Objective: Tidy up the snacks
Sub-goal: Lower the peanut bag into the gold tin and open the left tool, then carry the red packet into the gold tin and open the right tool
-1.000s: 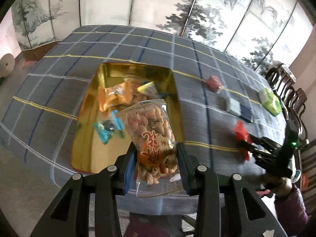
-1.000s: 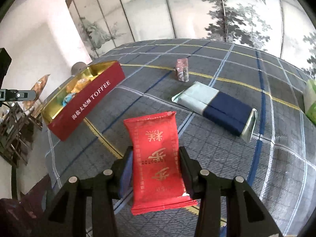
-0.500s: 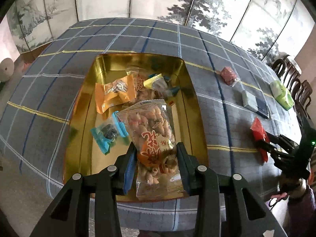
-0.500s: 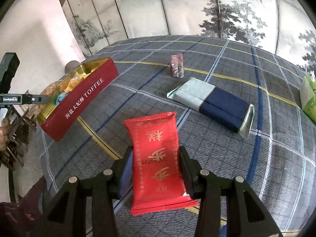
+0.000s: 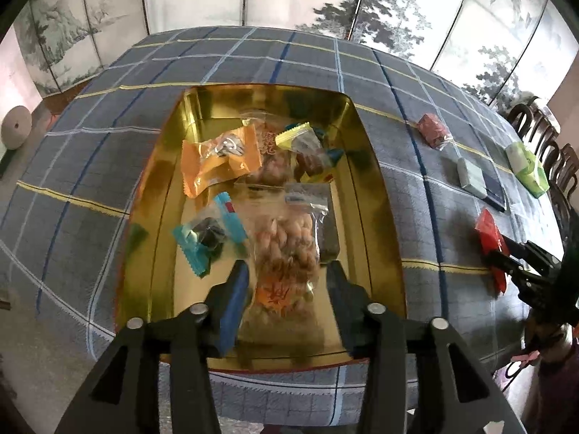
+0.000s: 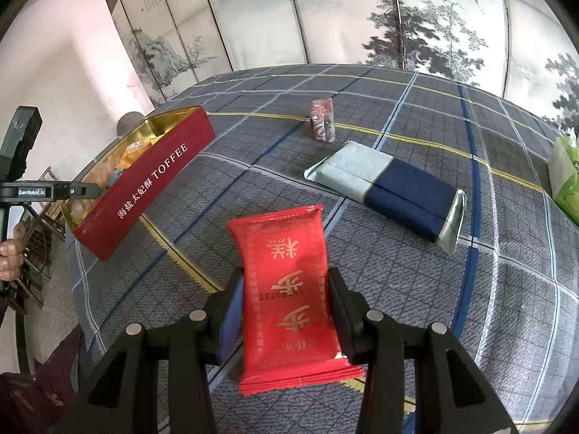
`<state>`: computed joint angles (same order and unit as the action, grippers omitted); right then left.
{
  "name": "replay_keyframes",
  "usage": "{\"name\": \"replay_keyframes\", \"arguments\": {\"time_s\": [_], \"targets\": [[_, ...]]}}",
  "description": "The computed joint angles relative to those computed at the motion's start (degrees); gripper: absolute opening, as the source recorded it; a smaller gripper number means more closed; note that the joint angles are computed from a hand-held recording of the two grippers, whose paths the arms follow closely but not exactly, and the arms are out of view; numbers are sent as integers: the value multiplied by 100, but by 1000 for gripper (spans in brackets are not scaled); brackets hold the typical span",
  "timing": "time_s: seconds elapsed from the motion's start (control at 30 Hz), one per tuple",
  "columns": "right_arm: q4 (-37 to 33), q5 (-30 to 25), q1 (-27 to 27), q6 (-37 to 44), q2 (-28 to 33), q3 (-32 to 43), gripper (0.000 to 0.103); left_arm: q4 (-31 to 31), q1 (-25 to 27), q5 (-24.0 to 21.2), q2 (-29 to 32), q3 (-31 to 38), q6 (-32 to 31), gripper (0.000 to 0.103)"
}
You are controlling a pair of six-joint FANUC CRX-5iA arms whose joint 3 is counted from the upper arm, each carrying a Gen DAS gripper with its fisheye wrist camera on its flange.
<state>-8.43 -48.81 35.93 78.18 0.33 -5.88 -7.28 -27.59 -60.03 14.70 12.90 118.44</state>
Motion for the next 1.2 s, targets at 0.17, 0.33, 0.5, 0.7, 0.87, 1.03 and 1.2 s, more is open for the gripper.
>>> {"name": "replay_keyframes", "arguments": {"time_s": [0.17,0.33,0.5,0.7,0.87,1.03,1.2], "targets": [[-5,14,-14,-30,0,-6,44,-39,-1,124,-190,-158,231,61],[-96,51,-63,-86,-15,-14,44,-375,-194,164,-456,-260,703,68],[-100,105,-52,-280,-71,-70,44,-866,-519,-10,-552,-148,1012,69],[-288,149,-77,-389,-210,-69,44,-969,-707,-76,-545,-92,1011,69],[-381,185,-54,-486,-320,22,44,-935,-725,-30,-603,-179,1044,69],[-446,191,47,-444,-301,279,44,-1065,-744,-61,-724,-297,1184,69],[-560,96,169,-288,-58,712,44,-1249,-777,-215,-783,-322,1261,69]]}}
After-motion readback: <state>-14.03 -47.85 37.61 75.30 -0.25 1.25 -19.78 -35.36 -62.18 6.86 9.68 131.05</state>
